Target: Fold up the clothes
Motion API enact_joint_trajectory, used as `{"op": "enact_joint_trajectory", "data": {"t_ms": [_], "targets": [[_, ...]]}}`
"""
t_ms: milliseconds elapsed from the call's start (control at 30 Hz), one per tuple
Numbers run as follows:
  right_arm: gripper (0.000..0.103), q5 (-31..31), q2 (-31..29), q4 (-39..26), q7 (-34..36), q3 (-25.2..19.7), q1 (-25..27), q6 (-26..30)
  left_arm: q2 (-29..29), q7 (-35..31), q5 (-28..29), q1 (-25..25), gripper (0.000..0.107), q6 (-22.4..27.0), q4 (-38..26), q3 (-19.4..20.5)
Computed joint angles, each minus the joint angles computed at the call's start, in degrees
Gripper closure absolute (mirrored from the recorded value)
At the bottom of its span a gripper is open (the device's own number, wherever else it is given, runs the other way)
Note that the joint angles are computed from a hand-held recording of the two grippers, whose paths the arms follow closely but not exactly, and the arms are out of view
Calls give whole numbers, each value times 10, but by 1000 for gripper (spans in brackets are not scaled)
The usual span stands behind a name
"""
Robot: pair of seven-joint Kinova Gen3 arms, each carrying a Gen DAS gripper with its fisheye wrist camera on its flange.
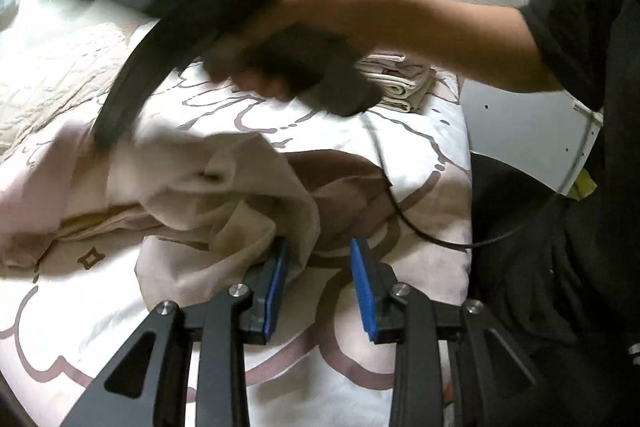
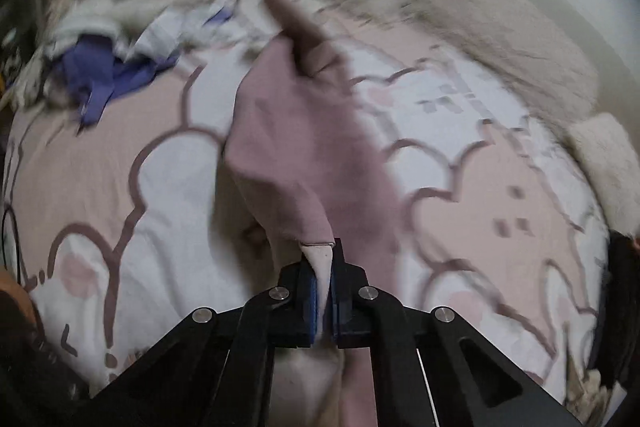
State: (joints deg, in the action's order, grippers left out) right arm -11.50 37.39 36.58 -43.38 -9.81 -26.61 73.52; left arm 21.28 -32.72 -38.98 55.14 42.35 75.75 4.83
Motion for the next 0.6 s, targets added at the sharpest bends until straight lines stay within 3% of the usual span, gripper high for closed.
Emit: {"op": "enact_joint_trajectory", "data": {"t_ms": [167, 333, 533, 600], "targets": [[98, -2, -24, -8, -54, 27, 60, -45, -8, 11, -7, -1, 76, 6, 0, -6], [98, 66, -27, -19, -119, 80, 108, -40, -9, 50, -18, -7, 76, 22, -10, -12], [98, 125, -18, 6, -176, 100, 142, -21, 2, 106, -35, -11, 76, 89, -35, -26], [97, 127, -32, 42, -183, 93, 150, -40, 8, 121, -45, -12, 65, 122, -48, -30]]}}
